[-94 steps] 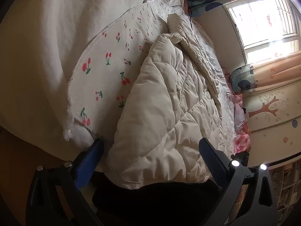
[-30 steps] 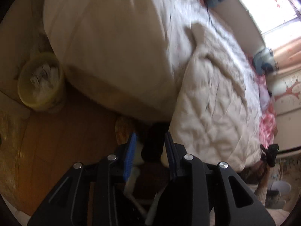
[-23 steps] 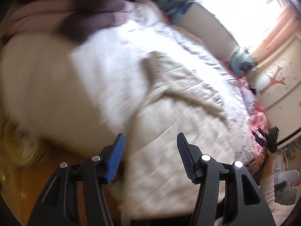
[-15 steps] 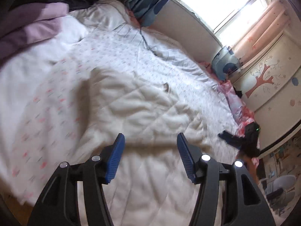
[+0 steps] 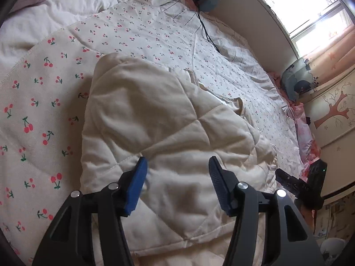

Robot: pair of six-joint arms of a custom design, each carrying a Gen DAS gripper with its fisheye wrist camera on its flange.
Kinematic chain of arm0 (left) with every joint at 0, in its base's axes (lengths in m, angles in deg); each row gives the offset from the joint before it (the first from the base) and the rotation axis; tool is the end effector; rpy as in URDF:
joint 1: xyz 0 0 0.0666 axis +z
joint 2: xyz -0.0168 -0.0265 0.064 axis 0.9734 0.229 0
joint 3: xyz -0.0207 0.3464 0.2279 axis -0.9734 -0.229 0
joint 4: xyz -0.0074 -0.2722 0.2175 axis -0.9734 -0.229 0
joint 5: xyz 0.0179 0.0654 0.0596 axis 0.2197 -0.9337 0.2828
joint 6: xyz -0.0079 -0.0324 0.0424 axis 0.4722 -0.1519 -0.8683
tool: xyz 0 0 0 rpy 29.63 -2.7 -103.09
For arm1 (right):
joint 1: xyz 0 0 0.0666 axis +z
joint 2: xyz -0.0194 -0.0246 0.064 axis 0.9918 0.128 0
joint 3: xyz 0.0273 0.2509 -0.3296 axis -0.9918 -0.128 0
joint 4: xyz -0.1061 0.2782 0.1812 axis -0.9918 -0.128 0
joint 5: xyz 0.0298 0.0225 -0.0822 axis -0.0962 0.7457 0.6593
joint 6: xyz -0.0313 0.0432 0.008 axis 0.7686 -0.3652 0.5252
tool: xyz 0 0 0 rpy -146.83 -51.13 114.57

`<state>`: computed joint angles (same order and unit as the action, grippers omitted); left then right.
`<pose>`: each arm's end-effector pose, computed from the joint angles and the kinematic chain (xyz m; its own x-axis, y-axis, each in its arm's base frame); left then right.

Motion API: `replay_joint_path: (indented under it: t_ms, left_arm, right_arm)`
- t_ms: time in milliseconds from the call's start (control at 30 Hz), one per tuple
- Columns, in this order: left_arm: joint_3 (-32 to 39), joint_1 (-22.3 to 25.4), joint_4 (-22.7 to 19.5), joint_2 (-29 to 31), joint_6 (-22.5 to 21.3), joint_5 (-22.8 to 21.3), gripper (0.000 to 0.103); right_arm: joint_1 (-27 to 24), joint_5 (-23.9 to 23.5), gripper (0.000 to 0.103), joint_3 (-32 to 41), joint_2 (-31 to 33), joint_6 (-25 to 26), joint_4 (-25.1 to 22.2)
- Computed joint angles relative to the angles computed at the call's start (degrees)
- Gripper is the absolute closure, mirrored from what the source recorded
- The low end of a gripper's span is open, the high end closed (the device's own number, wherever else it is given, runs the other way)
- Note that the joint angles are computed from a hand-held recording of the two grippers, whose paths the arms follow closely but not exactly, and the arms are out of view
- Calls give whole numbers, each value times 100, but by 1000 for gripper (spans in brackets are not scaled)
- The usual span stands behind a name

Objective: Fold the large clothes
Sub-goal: 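Open both grippers and hold them above the folded jacket, then grasp the folded jacket with both grippers and lift it up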

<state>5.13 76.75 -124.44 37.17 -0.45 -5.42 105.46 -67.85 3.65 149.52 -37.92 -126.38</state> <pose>0.2946 -0.0124 0.4809 -0.7762 -0.4541 -0.4375 -0.1800 0.8245 -0.5365 0.4420 0.2000 0.4777 -0.8201 0.0396 -0.5709 -0.3220 0.7928 0.5176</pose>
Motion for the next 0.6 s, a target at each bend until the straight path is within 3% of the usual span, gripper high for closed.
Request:
replay_joint_path:
  t_ms: [100, 167, 267, 333, 367, 467, 533, 600]
  left_arm:
    - [3, 130, 41, -211, -16, 69, 42]
    - [-54, 233, 142, -369, 58, -56, 37]
    - [-102, 424, 111, -249, 117, -111, 35]
    - [-113, 366, -39, 29, 27, -244, 35]
    - [-143, 297, -89, 120, -107, -323, 35]
    - [-15, -128, -325, 198, -408, -1021, 35]
    - [83, -74, -539, 56, -483, -735, 35]
    - [47, 207, -720, -313, -609, -166, 35]
  right_arm:
    - [38, 244, 34, -247, -364, -16, 577]
    - [86, 413, 34, -199, -375, -53, 700]
    - [152, 570, 32, 102, -54, -85, 434]
    - [227, 808, 32, 435, 352, 34, -165]
    - [263, 874, 31, 470, 468, 154, -214]
    - [375, 1144, 29, 639, 496, 310, -480]
    - [281, 829, 30, 566, 311, 376, -556]
    - [53, 182, 29, 1, -195, 372, -293]
